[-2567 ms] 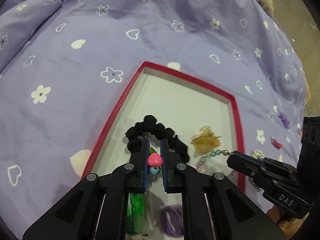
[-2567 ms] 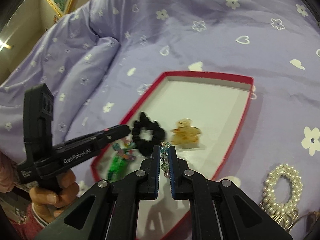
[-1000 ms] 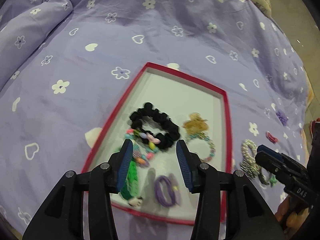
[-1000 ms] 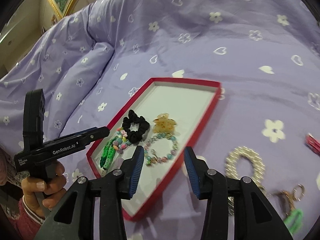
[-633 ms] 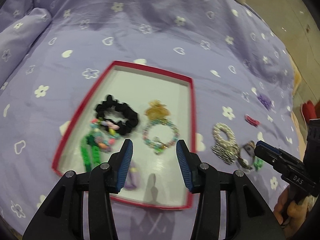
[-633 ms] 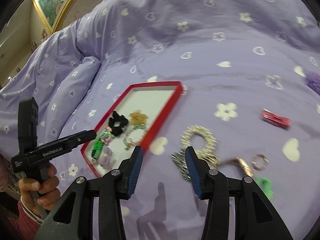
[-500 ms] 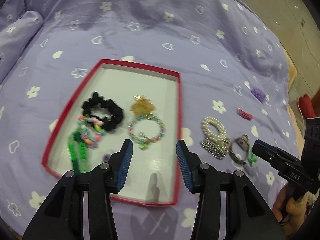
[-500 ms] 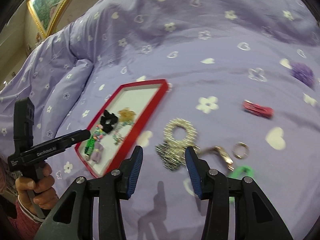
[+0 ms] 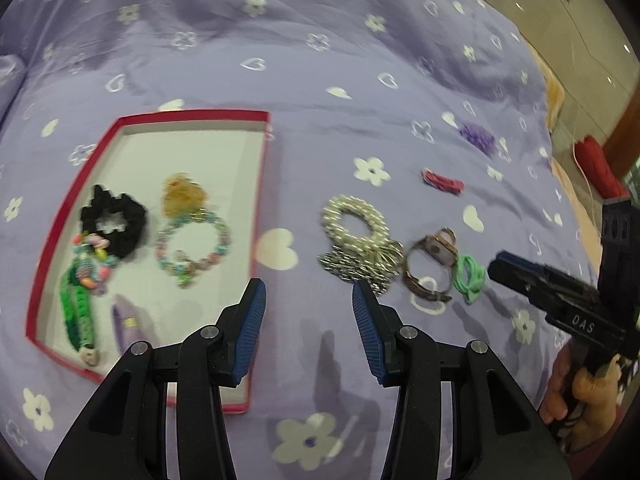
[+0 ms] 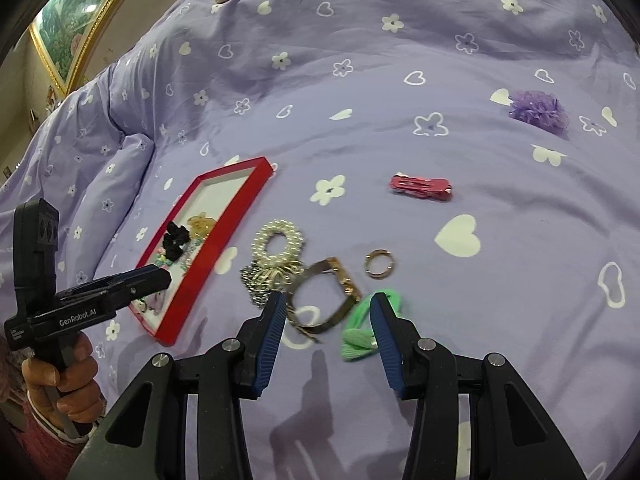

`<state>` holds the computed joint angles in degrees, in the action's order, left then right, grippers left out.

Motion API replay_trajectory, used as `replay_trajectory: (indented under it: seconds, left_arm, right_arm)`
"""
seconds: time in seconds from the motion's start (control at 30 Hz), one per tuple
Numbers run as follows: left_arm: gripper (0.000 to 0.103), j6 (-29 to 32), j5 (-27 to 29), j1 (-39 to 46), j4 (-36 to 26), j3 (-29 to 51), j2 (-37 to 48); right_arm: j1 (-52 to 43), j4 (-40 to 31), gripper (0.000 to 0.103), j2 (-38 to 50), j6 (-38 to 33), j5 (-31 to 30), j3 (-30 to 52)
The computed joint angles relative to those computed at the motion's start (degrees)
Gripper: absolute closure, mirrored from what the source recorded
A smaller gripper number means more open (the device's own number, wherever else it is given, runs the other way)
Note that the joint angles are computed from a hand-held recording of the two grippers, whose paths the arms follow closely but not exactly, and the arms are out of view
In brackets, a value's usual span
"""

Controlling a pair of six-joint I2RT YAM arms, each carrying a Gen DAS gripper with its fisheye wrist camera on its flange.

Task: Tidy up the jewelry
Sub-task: 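Withdraw both open tools from the tray toward the remaining jewelry, then grasp the silver chain bracelet with the left tool while the right tool grasps the gold watch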

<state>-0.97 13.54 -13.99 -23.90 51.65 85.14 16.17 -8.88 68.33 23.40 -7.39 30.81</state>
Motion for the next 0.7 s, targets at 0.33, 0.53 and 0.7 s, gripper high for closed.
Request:
replay_trajectory:
  seconds: [0.33,0.53,0.7]
  left_arm:
    - [0.056,2.1,-1.4,-6.3,1.3,3.6,8.5]
    - [0.055,2.4,-2.4,-7.8,2.0,6.7,14.7]
    - [0.05,2.4,-2.4,-8.3,3.6,7.5,16.6]
  right_arm:
    - [-3.5,1.4,0.057,8.6,-6.9,-5.0,3.9]
    - [-5.0,2.8,0.058,14.9,-9.5,-7.7,6.4]
    - [-5.8,4.4,0.06,17.9,-9.5,-9.3,7.2]
